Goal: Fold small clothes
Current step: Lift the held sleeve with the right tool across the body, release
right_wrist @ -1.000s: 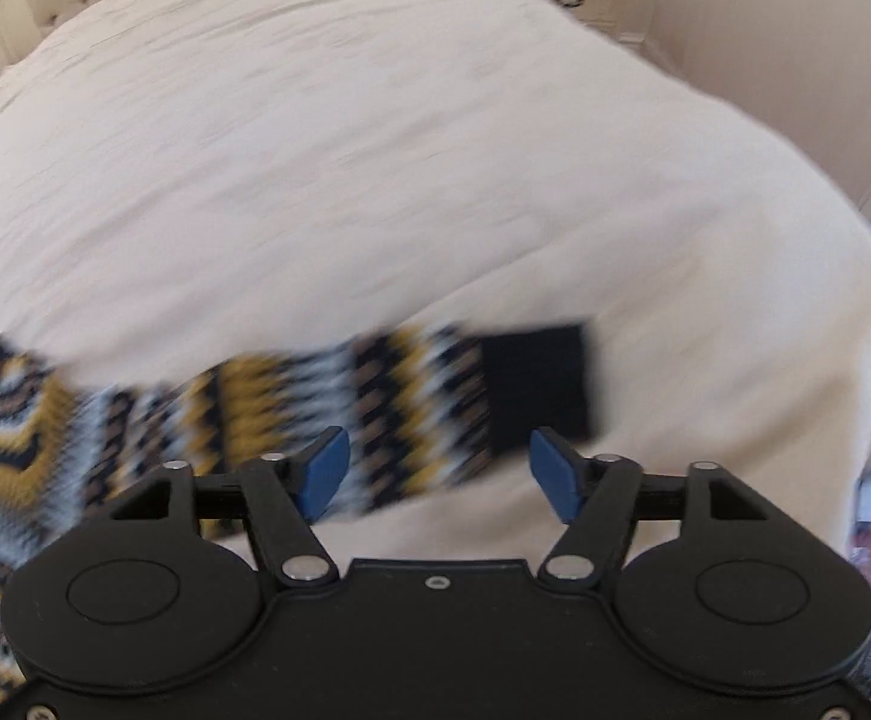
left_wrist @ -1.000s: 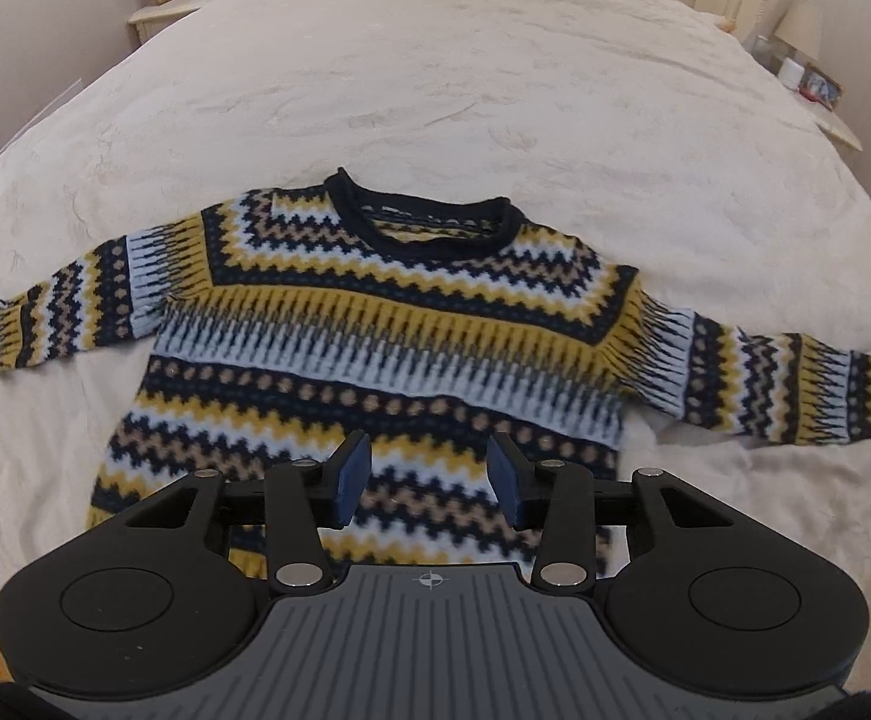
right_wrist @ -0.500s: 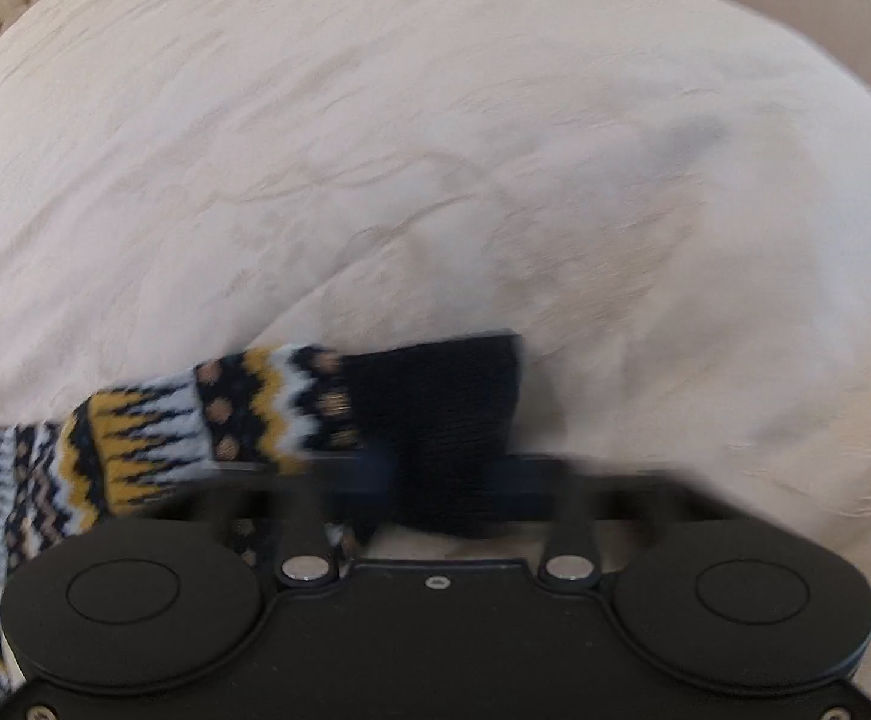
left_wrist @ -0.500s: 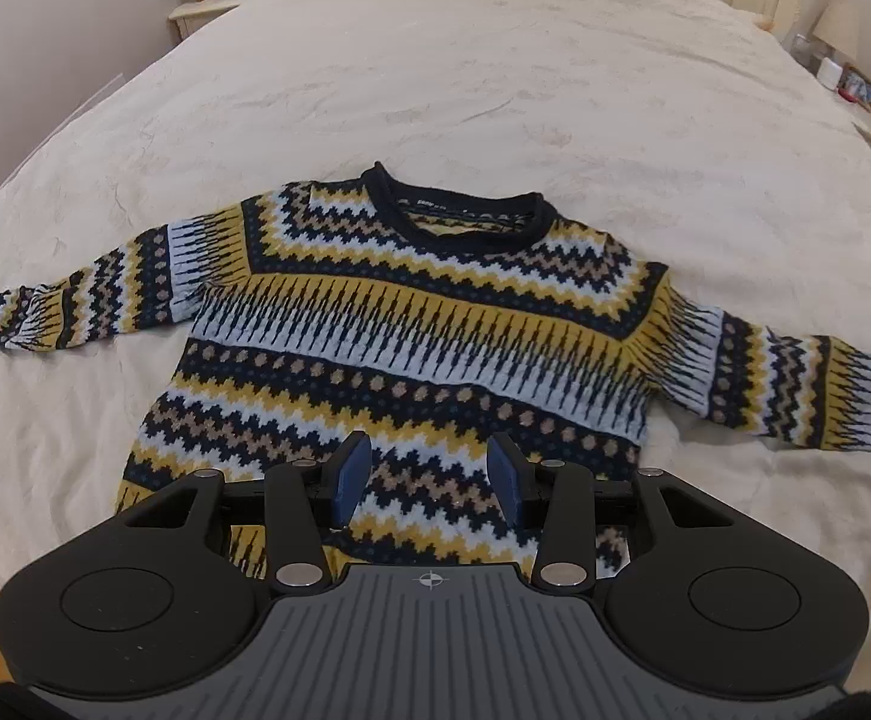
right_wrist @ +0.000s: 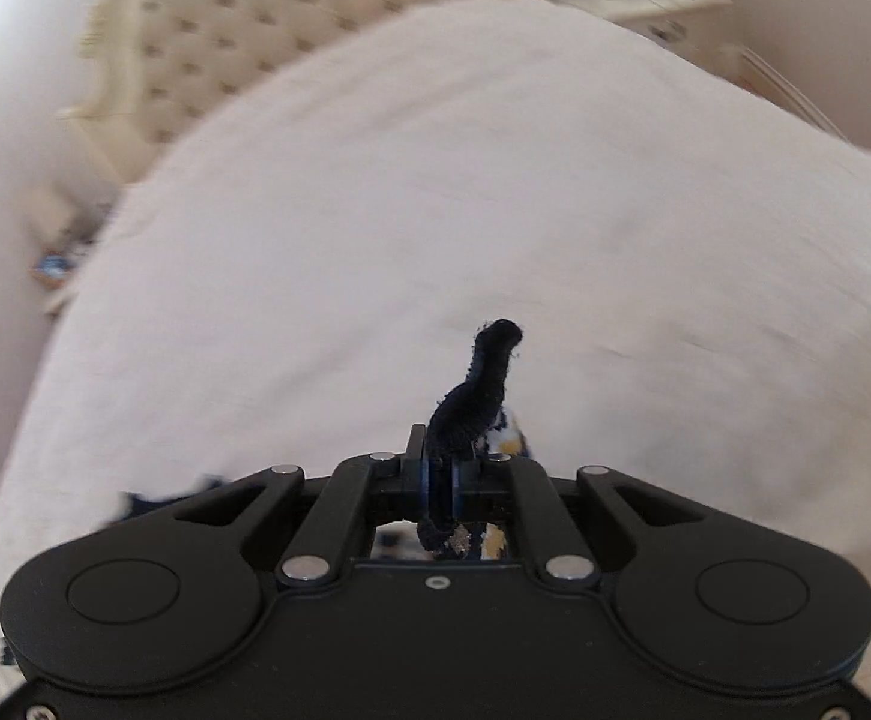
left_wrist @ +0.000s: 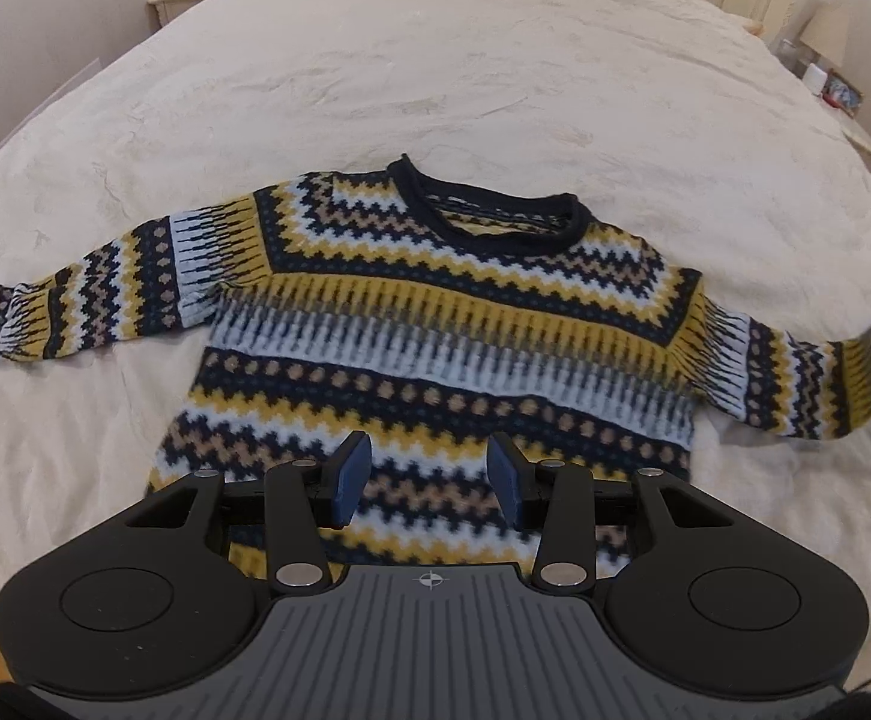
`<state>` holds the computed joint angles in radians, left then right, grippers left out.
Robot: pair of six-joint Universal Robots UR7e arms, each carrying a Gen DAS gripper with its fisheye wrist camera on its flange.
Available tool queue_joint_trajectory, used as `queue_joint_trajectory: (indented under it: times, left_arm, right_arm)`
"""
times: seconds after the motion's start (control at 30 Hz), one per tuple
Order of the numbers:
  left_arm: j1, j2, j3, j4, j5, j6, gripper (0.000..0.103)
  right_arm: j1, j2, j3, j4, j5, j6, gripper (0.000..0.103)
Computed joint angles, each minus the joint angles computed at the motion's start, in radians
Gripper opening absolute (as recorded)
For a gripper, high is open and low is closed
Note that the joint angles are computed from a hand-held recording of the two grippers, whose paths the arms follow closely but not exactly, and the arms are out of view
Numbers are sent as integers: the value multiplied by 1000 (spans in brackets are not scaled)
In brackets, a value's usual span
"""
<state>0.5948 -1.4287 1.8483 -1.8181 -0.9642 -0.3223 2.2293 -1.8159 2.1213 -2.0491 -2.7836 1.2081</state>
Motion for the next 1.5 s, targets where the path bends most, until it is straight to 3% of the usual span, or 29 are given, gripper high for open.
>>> queue_joint_trajectory:
  times: [0.1,0.2,0.33,0.5,0.63,0.8,0.9,1.0,1.03,1.13,1.23,1.4,1.5]
  left_arm:
    - [61,-4,-27,-25,-3,95,42]
    - [114,-10,-51,-55,15,197,42]
    - [184,-5,-95,-74,39,314,42]
    - [258,8,-157,-60,54,388,42]
    - [302,24,-200,-53,71,416,42]
    - [335,40,-238,-49,74,429,42]
    - [348,46,-251,-48,72,441,42]
    - [355,53,-258,-45,68,444,42]
    - [356,57,-261,-44,66,444,42]
    - [354,70,-264,-56,57,457,42]
    - [350,91,-262,-88,42,475,42]
    - [332,146,-246,-174,9,500,42]
    - [323,191,-237,-228,-12,509,42]
  right_arm:
    - [19,186,-79,-265,10,-182,12]
    - [10,373,-169,-535,70,-375,12]
    - [-32,573,-280,-732,186,-536,12]
    - [-100,799,-433,-831,354,-618,12]
    - [-151,937,-556,-780,439,-639,12]
    - [-175,1043,-642,-697,494,-594,13]
    - [-178,1077,-669,-654,501,-584,15]
    - [-184,1106,-679,-688,549,-582,24]
    - [-188,1135,-685,-727,566,-591,28]
    - [-195,1123,-658,-784,604,-607,56]
    - [-189,1077,-604,-841,586,-601,59]
    - [-185,940,-453,-889,480,-530,59]
    - [-187,828,-360,-797,373,-435,59]
